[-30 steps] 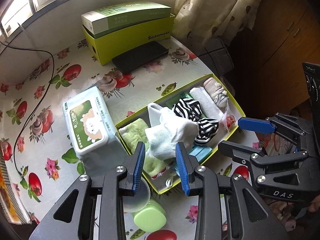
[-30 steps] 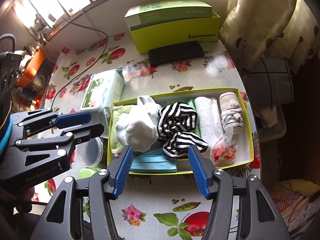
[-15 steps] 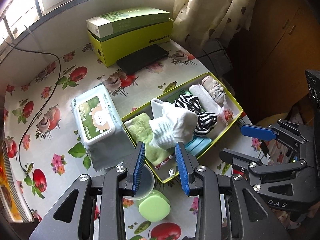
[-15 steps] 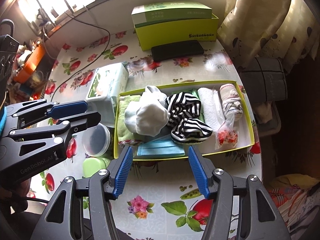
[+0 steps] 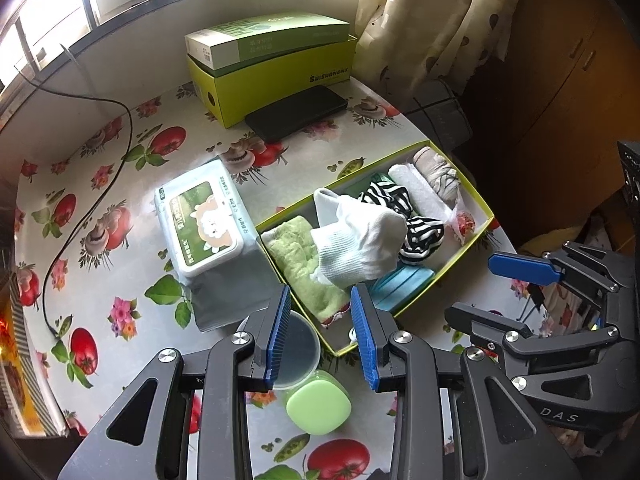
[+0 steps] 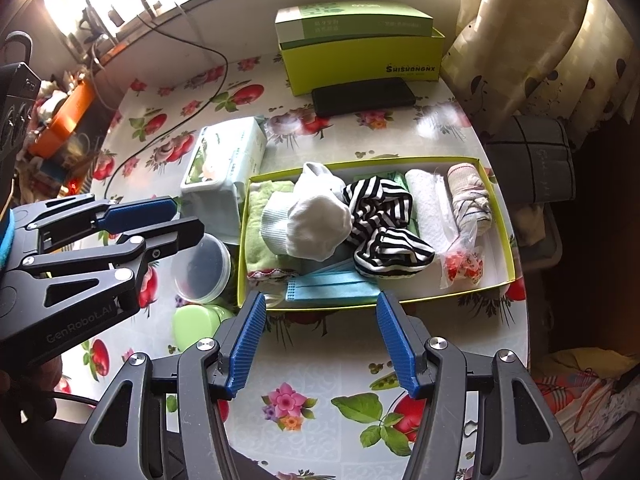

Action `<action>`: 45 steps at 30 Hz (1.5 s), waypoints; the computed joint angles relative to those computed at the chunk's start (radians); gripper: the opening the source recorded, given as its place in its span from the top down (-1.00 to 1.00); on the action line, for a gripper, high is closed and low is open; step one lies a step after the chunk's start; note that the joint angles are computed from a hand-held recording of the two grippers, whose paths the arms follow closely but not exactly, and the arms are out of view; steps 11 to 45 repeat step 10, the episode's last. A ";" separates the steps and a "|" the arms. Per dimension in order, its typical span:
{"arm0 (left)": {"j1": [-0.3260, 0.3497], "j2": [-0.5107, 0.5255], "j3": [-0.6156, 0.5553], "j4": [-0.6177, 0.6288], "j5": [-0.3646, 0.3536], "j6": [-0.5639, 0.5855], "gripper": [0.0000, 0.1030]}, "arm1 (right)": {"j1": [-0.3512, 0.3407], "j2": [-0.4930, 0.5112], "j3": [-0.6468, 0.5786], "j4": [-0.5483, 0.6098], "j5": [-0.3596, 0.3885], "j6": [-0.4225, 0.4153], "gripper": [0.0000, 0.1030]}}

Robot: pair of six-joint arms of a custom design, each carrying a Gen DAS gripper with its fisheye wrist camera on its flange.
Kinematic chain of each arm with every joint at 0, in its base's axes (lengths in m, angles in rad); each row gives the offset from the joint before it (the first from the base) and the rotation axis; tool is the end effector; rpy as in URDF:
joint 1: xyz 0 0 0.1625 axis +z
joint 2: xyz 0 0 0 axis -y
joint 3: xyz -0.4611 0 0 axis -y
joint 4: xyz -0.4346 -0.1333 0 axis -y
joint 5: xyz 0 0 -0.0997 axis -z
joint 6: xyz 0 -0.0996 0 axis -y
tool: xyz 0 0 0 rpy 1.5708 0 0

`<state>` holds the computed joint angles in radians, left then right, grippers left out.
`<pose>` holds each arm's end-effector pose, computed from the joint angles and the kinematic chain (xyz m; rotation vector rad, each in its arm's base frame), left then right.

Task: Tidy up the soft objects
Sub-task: 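Withdraw both open grippers from the box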

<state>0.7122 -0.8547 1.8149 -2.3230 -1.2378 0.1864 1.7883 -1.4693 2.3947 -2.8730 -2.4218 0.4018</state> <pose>-0.3685 -0.5372 0.0416 1.4181 2.3655 0.1189 0.1487 -0.4024 0.2497 -0.4158 -2.3069 0.7466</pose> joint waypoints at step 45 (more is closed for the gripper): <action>0.003 0.007 -0.002 -0.011 -0.004 0.002 0.36 | -0.014 -0.005 0.011 -0.018 0.008 -0.005 -0.12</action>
